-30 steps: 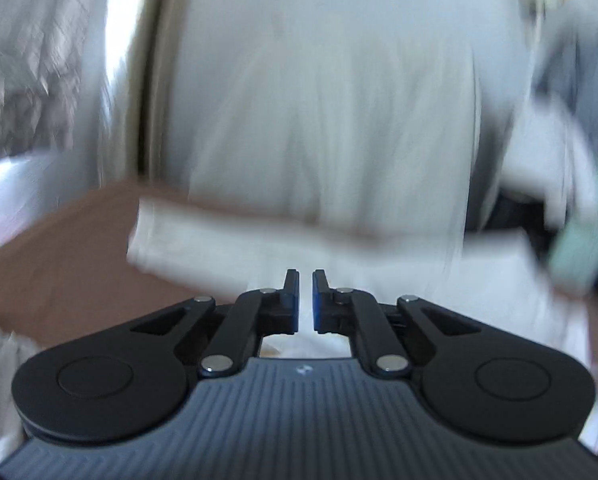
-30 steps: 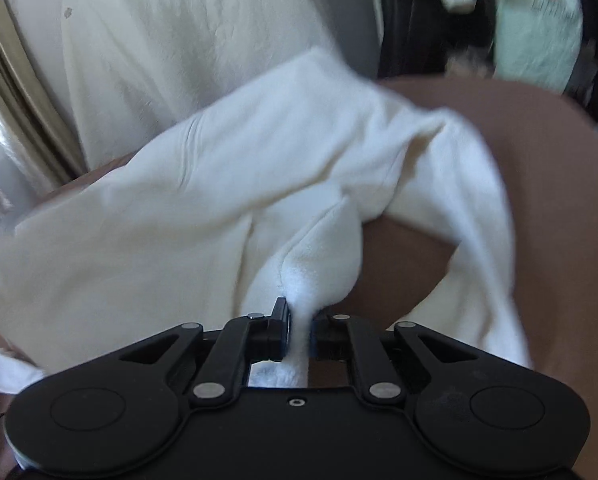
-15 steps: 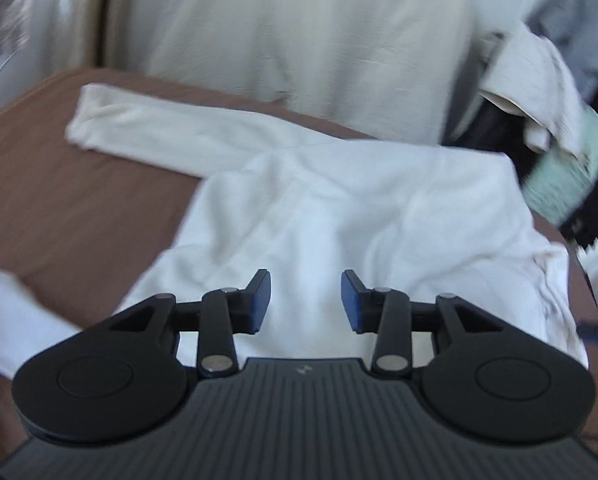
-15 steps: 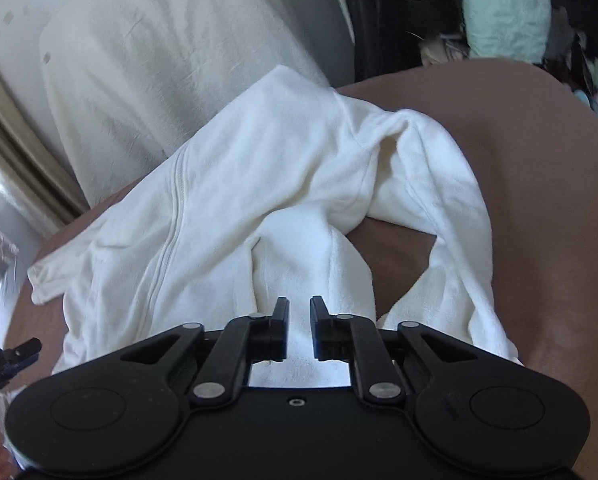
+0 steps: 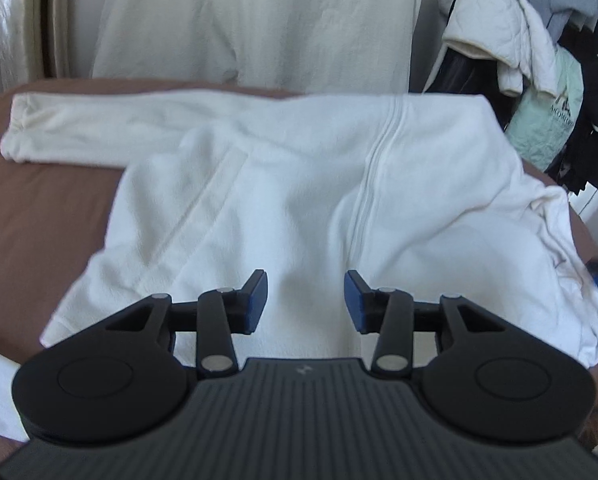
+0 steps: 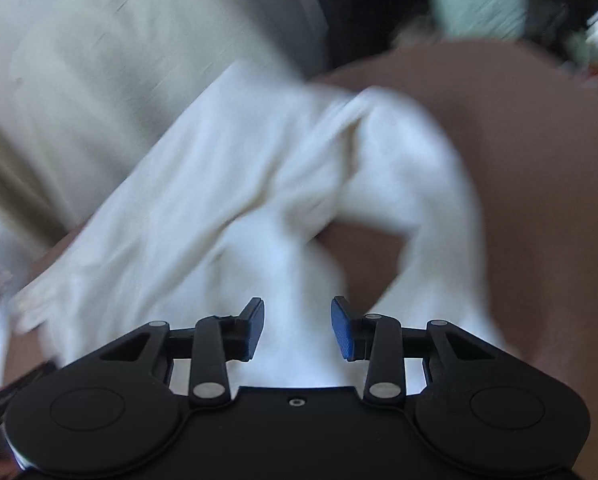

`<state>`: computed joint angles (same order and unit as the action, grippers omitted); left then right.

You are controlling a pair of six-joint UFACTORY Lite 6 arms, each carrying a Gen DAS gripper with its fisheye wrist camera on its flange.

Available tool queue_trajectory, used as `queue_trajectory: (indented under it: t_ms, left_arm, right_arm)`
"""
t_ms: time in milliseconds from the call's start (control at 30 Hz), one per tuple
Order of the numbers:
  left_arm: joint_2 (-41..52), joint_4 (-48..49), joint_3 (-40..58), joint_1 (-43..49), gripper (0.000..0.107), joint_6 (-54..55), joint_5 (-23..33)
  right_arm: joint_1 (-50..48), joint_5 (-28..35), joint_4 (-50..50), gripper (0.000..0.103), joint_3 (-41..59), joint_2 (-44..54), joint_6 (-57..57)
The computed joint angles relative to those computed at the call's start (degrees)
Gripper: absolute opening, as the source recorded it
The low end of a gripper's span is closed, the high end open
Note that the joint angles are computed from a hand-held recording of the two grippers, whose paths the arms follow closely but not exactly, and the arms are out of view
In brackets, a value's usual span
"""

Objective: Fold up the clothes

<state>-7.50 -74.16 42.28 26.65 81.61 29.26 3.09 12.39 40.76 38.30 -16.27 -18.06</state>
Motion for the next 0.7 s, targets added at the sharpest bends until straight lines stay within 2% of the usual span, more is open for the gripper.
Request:
queue_trajectory:
  t_ms: [67,133,200,333,400,500,533,567,667,700]
  left_arm:
    - [-1.26,-3.56,-1.05,-5.13,0.042,2.75,-7.32]
    - [-1.74,-8.80,-1.38,-10.46,0.041,7.61,-14.31]
    - [0.55,-10.63,2.44,-16.12,0.042,9.99,-14.61]
    - [6.03,-17.53,9.96,-25.23,0.048,12.62,-13.14]
    - [10.47,-14.39,14.78,-31.08,0.049,5.10,-14.27]
    - [21.69,0.93,26.48,-39.93,0.053,-12.89,-15.69]
    - [26.26,6.09,30.86,-42.04,0.054,-18.89,-15.54]
    - [30.99,11.12,35.64,-43.68,0.057,-24.88,-14.51]
    - [42.54,18.73,46.93,-44.21,0.057,-42.87,-5.81]
    - [43.96,22.21,48.74,-44.50,0.057,-48.45,-4.41]
  right_arm:
    - [-3.22,-5.45,-6.88,0.043,-2.25,-3.19,5.55]
    - [-9.27,-3.76,-4.17,0.044,-1.56,-4.42,2.23]
    - [-15.94,3.77,6.73,0.044,1.03,-2.17,-9.02]
    - [-30.94,23.44,27.50,0.046,0.14,0.59,-31.54]
    - [-33.33,24.86,29.73,0.046,-2.02,-0.09,-36.26]
    - [-27.98,13.38,20.79,0.048,-5.45,-6.06,-34.98]
    - [-27.46,12.46,19.71,0.048,-5.77,-6.54,-36.40]
    - [-28.18,13.95,21.03,0.048,-5.56,-6.06,-38.69]
    - [-33.24,25.67,27.87,0.048,-3.63,-0.94,-47.08]
    - [-32.42,25.99,26.95,0.048,-3.23,-0.29,-47.92]
